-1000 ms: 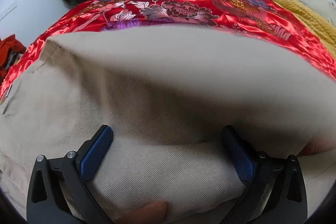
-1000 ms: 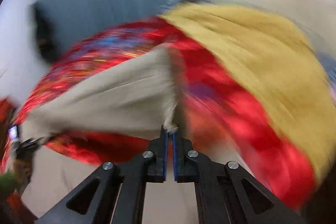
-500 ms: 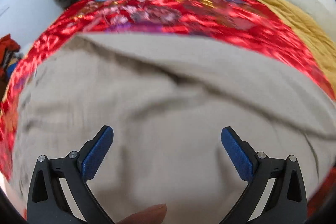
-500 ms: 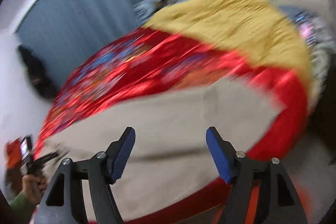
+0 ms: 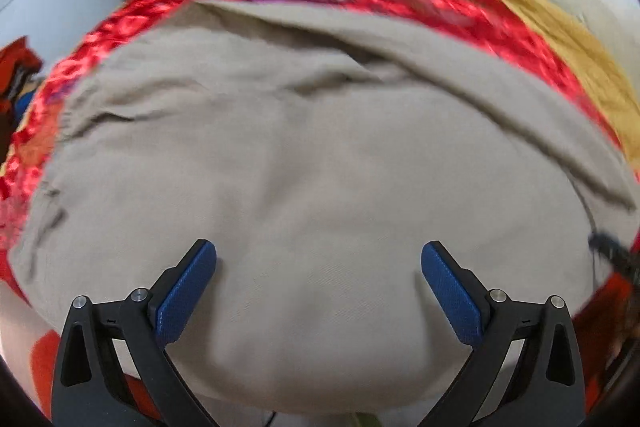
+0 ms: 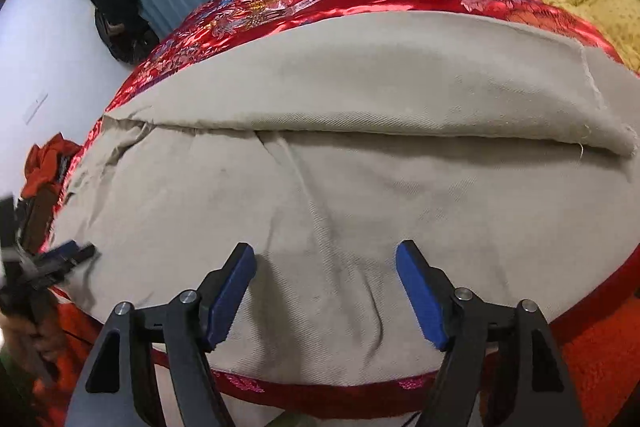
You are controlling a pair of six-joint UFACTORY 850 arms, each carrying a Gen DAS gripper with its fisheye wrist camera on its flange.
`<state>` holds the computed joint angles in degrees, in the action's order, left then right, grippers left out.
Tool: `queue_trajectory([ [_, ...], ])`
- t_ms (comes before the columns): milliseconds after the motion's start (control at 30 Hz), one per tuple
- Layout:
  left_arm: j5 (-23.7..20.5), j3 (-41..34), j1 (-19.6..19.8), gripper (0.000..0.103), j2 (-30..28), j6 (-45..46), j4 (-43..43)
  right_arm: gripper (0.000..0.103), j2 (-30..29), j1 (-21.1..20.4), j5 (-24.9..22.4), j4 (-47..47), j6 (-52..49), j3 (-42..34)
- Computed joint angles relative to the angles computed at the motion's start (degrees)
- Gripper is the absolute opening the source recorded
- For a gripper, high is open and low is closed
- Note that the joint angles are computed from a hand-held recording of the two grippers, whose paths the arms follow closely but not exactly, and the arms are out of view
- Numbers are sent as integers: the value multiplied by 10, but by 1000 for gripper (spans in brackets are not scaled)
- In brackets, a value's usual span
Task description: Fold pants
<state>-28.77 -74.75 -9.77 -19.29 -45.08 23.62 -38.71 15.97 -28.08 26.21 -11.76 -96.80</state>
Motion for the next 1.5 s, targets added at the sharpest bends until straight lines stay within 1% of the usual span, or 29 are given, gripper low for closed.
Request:
queue_trajectory([
  [33,-5,3,10,102,2,-32,22,77,3,3,3,-11,7,3],
  [100,-12,12,27,102,0,-52,27,81,6,6,7,-25,11,7],
  [133,-27,14,33,102,-5,-57,31,84,7,9,8,-32,11,9],
  [167,-39,21,34,102,-6,-67,51,87,5,9,8,-33,7,7],
  [200,-39,27,30,102,-3,-83,74,87,4,10,7,-37,7,6],
  [233,-50,30,21,102,3,-103,97,88,3,11,6,-37,4,6],
  [267,-55,30,18,102,7,-109,97,87,6,8,7,-13,-19,11],
  [367,-7,32,22,102,22,-83,39,84,45,-11,49,156,-112,57],
  [400,-1,28,22,102,18,-78,35,84,55,-19,56,215,-142,68],
  [467,-19,4,15,102,-7,-73,46,82,63,-41,50,335,-196,81],
  [533,-49,-12,6,103,-33,-76,73,77,48,-67,16,434,-230,76],
  [567,-67,-17,-3,103,-46,-89,111,74,41,-76,7,449,-216,70],
  [633,-89,-14,-21,102,-47,-121,173,71,30,-93,2,488,-193,64],
  [733,-87,-17,-17,103,-48,-116,157,71,21,-104,9,577,-195,66],
  [800,-93,-22,-18,103,-48,-109,146,71,12,-106,23,592,-165,59],
  [833,-94,-24,-14,102,-48,-102,139,67,5,-105,39,596,-143,54],
  [867,-99,-28,-13,102,-48,-93,126,55,-1,-103,52,591,-129,46],
  [900,-101,-28,-12,102,-43,-82,110,40,-8,-101,61,561,-107,34],
  [933,-92,-30,-8,102,-34,-55,72,2,-18,-100,64,528,-96,17],
  [967,-74,-29,1,102,-24,-11,17,3,-20,-101,61,518,-90,8],
  [1000,-54,-31,14,102,-14,38,-43,3,-14,-103,54,533,-108,3],
  [1033,-24,-37,29,102,-7,77,-103,3,-9,-106,46,568,-150,-2],
  [1100,2,-68,55,102,-14,155,-223,3,9,-109,18,637,-256,-3],
  [1167,-5,-117,78,102,-43,235,-343,3,27,-110,-20,671,-337,-15],
  [1267,-41,-203,113,102,-110,358,-516,3,58,-110,-64,694,-413,-13],
  [1300,-50,-223,119,102,-129,369,-545,3,68,-110,-73,704,-431,-6],
  [1367,-68,-261,131,102,-163,351,-569,3,92,-112,-96,720,-466,14],
  [1433,-73,-283,142,102,-182,384,-642,3,111,-113,-111,715,-485,28],
  [1500,-73,-302,148,102,-195,380,-654,3,125,-118,-125,705,-498,38],
])
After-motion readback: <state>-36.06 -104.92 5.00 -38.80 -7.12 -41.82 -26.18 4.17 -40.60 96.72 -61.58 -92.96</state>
